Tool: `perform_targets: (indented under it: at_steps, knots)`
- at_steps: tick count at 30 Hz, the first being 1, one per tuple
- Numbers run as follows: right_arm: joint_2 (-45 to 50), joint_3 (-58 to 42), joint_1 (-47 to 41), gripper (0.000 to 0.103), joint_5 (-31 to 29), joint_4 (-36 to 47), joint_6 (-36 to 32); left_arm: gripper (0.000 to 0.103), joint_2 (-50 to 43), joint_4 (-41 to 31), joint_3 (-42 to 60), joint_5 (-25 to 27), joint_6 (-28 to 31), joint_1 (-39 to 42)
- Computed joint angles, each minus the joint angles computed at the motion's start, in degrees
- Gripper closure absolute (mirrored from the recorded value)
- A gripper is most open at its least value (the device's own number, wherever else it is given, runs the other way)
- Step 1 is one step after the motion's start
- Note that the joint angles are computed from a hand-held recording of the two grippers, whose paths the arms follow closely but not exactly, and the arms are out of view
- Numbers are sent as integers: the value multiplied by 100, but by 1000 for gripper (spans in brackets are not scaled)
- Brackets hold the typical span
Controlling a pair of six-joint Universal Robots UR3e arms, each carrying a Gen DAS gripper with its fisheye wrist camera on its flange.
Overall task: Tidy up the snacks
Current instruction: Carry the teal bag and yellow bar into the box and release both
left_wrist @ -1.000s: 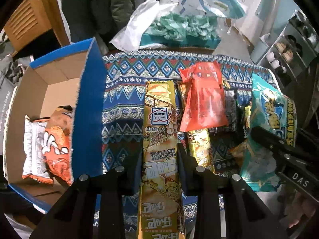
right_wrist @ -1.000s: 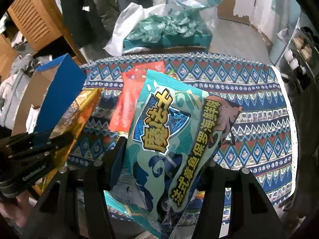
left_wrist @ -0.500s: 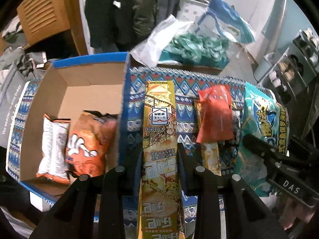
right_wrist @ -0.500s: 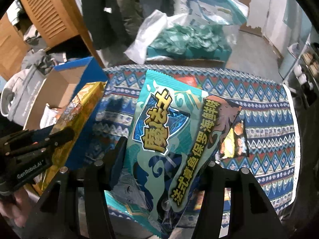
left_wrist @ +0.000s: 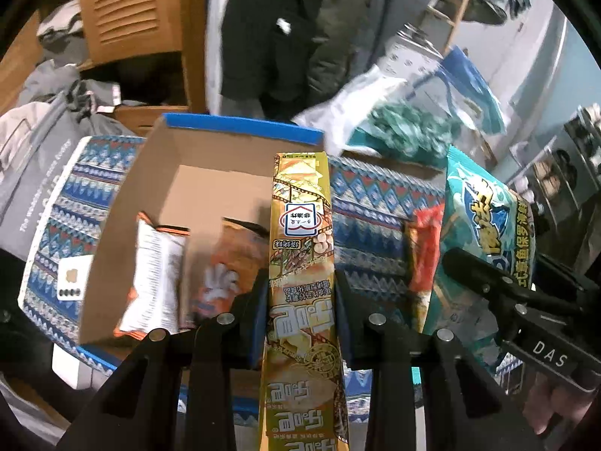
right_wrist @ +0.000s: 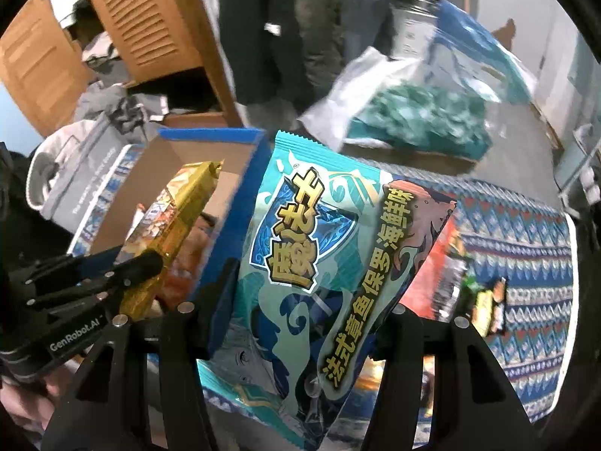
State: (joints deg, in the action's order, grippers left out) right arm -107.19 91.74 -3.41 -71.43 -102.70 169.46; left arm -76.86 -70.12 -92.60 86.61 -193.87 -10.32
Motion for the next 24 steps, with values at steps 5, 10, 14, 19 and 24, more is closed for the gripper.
perform_targets:
  at_steps: [5,10,14,19,24]
  knots:
    - [796,-619,900,48,-199,-331,573,71,484,-121,-360,-226,418,754]
    - [1606,-1344,1637,48,-410,-491,988,71,849,-229,-684,-424,798,1489]
    - [2141,-1855,2045,48,-551,-511,1182,71,1212,-300,-1038,-553,1128,2068]
    - [2634,-2270,2394,48,-701,-496,1317,71,1374,-421,-1263,-771,1403,2600]
    - [2961,-2470,2599,47,-802,-523,1364,71,1361,-376,-1394,-824,1514,2759]
